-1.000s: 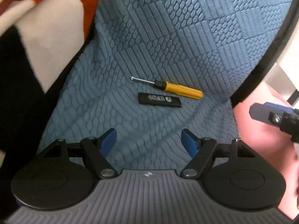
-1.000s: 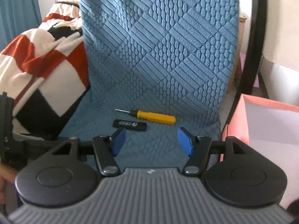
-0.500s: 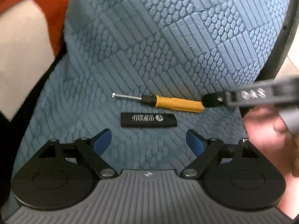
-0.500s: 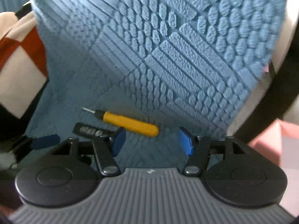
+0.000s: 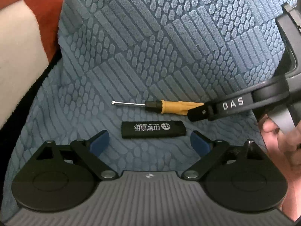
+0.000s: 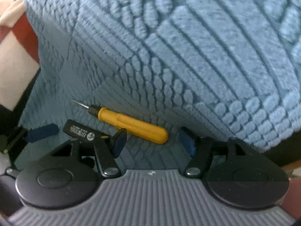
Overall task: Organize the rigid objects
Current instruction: 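Grasp the black battery with the left tool while the right tool approaches the screwdriver, then close the right tool on the yellow screwdriver handle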
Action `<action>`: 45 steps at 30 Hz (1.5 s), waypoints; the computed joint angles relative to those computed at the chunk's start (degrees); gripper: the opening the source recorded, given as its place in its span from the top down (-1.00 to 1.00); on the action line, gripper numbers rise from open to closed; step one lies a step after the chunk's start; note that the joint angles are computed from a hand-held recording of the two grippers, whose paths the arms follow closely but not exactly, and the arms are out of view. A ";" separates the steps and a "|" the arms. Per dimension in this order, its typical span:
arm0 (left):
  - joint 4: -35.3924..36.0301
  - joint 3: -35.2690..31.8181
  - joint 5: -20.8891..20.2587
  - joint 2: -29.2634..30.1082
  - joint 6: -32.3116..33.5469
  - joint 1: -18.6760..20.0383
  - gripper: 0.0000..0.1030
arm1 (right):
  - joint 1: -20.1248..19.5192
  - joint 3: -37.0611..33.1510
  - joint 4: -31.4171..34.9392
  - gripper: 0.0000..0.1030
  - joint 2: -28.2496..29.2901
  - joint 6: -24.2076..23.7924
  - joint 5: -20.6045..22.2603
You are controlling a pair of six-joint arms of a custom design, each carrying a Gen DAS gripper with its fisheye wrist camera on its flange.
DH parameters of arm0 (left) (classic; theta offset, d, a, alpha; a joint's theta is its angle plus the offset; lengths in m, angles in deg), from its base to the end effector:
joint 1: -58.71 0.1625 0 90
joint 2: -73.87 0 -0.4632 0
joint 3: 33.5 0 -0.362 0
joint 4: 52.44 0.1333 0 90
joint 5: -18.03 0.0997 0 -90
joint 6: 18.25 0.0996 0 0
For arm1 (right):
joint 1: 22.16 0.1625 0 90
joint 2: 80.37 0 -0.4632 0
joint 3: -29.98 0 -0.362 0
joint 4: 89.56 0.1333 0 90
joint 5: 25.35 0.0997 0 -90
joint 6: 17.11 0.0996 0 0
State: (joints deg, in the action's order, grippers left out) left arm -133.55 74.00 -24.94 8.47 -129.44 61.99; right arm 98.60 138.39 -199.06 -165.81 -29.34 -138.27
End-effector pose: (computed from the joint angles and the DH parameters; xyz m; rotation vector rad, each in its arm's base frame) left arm -0.4589 -0.2328 0.2208 -0.0197 2.2067 -1.0891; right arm 0.3186 -0.3505 0.3854 1.0186 -2.5407 0.0075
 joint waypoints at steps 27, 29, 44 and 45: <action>9.95 -5.31 3.64 8.51 -2.07 4.85 -0.73 | -1.17 -6.13 8.52 0.63 -2.17 7.26 5.32; 9.99 -5.36 3.67 8.76 -1.56 4.84 -0.68 | -1.11 -5.62 8.22 0.63 -2.24 7.58 5.29; 14.35 -6.25 -5.72 2.31 -12.72 -1.78 -0.66 | 2.12 -3.27 9.73 0.72 -5.36 9.97 6.21; 14.87 -6.24 -6.03 1.64 -14.27 -2.81 -0.66 | 2.53 -2.99 10.06 0.73 -5.70 10.55 6.38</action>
